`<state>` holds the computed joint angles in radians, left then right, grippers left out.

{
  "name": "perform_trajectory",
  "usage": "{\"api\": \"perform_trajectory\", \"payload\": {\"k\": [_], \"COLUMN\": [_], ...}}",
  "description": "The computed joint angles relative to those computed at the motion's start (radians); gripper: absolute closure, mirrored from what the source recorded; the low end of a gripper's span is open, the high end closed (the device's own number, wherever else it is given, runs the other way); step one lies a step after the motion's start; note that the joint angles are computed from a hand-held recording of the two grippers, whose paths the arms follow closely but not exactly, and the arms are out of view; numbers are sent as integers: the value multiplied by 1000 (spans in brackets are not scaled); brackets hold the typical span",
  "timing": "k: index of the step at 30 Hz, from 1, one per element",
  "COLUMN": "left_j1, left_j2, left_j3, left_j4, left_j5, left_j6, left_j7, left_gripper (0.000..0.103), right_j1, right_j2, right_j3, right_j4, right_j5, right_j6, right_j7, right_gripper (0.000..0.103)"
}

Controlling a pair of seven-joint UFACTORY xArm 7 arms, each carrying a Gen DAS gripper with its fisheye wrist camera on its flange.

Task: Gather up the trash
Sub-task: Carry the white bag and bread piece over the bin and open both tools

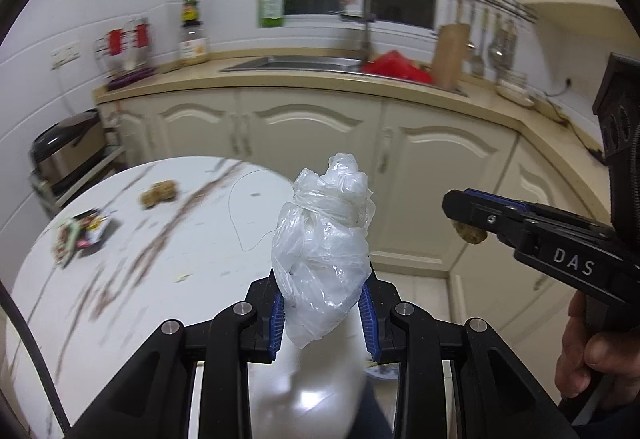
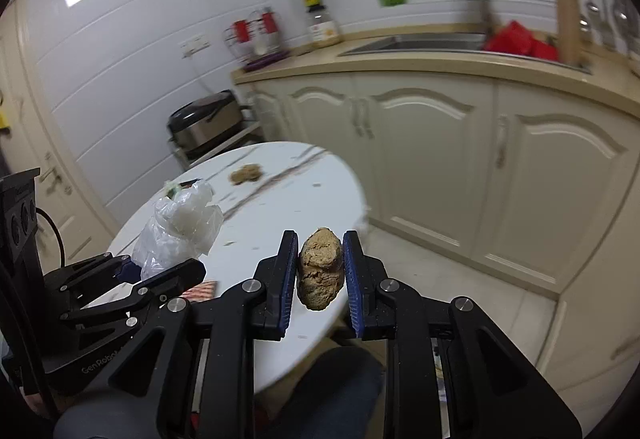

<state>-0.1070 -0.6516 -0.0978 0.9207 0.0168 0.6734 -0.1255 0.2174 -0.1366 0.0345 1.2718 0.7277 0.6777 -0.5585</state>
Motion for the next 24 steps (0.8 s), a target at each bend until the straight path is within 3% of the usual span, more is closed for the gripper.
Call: {"api": "perform_trajectory", "payload": {"k": [7, 12, 24], "left_j1": [-80, -106, -104], "left_j2": [279, 487, 1077], "left_j3": [-3, 6, -7], "left_j4": [141, 253, 785], "left_j5": [-56, -100, -126], "left_j6": [-73, -63, 193], "left_j7": [58, 117, 104], "left_gripper": [75, 75, 70], "right_j1": [-83, -150, -287], "right_j2": [47, 131, 475], "right_j3": [-45, -55, 12], "right_j4": [3, 8, 112], "right_j5": [-38, -59, -113], "right_j6": [9, 31, 72], "right_j7": [54, 89, 234], "right_gripper": [81, 81, 80]}}
